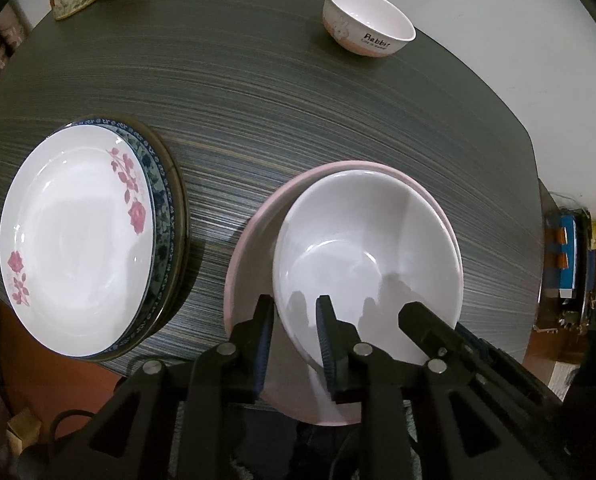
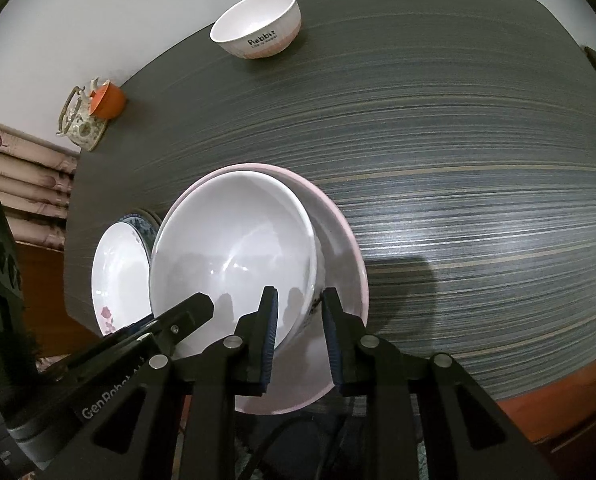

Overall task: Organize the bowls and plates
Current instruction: 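Lower the dolphin-print bowl into the pink bowl with both tools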

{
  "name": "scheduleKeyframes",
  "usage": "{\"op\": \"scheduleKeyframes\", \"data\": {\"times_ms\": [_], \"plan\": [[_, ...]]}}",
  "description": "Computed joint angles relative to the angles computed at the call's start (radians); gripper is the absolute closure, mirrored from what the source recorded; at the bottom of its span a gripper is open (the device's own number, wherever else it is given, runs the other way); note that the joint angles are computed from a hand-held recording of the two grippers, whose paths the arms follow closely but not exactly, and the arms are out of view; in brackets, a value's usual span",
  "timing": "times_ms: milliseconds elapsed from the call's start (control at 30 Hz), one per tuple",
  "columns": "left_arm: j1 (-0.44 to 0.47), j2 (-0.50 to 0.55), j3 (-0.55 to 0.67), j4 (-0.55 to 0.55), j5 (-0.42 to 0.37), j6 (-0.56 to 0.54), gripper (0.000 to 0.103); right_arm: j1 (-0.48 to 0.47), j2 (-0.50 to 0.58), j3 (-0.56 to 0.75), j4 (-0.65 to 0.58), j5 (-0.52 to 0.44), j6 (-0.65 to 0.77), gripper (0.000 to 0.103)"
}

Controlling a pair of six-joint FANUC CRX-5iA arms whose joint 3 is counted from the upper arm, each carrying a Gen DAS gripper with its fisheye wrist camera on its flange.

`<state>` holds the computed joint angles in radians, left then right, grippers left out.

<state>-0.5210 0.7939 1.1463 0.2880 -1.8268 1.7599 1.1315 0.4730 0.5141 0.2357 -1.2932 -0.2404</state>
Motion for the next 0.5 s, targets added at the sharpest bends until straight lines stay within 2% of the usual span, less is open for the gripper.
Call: {"op": "scheduleKeyframes", "data": {"times_ms": [500], "plan": [[0.007, 0.006, -0.001, 0.019, 0.000, 0.010, 0.079, 0.004, -0.002, -0.001, 0.008, 0.001, -0.007, 0.074]]}}
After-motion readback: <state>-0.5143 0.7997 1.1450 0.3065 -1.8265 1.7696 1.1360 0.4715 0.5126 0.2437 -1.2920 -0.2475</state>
